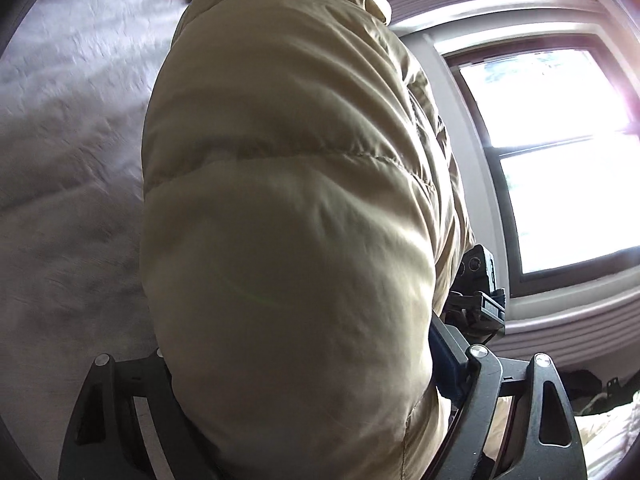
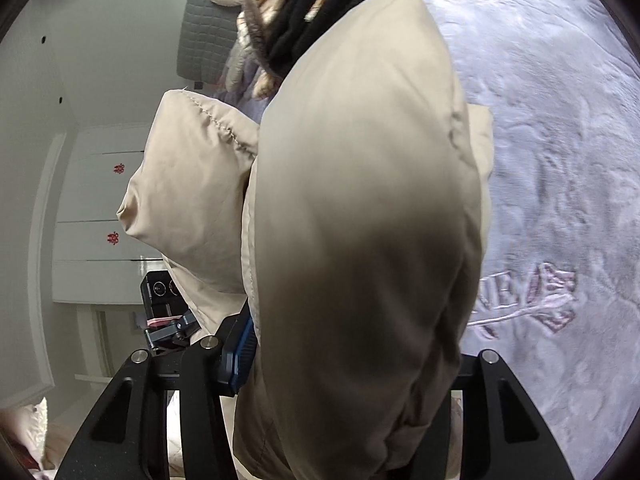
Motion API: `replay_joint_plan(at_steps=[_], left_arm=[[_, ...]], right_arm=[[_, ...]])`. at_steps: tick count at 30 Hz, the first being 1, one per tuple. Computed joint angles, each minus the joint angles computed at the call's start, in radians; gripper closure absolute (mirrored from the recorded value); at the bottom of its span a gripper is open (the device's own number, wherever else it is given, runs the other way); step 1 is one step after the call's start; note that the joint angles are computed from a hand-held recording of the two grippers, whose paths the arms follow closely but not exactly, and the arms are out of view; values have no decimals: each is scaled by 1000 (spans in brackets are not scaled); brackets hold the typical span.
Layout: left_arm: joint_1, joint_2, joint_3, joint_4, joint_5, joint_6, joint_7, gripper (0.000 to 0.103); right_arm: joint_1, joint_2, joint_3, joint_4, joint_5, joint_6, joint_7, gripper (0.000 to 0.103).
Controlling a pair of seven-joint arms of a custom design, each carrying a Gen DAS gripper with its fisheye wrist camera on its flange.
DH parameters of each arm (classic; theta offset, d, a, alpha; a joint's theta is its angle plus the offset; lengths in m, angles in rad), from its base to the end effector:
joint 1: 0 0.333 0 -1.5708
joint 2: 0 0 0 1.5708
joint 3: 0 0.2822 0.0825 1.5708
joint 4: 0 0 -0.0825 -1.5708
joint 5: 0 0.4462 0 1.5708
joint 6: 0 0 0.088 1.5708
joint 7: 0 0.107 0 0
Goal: Fold large clothes
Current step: 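Grasp the beige coat bundle with both tools and lift it off the bed, then lower the bundle onto the bed with both tools and straighten it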
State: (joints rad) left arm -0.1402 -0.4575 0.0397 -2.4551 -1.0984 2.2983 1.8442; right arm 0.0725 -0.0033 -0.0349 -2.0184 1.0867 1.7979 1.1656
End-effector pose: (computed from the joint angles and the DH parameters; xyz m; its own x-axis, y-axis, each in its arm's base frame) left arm 0.5057 -0.0702 0.4476 0.0761 -0.5953 0.7999 -0.9170 -0.3567 -0.1783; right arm 0.5989 0.0973 0.4155 0.0339 -0.5053 -0.8623 -0.9991 -0.0379 -0.0171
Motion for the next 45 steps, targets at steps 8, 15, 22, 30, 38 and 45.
replay_joint_plan(at_steps=[8,15,22,30,38,45], left_arm=[[128,-96,116,-45,138,-145,51,16],[327,-98,219,-55,292,-339,124,15],[440,61,205,-32,319,-345,197,14],[529,-14,154,-81,442,-275,164,11],[530,-117,184,-67,554,-102,211,20],[439,39,131,67,554,15,142,29]], right_arm=[[114,-15,78,-38,85,146,18,49],[247,76,162,-17,165,323,47,49],[299,197,216,64,56,451,162,46],[325,35,199,-29,-250,515,367,42],[389,-130,125,-98,-135,561,218,51],[371,78,180,56,-288,529,361,65]])
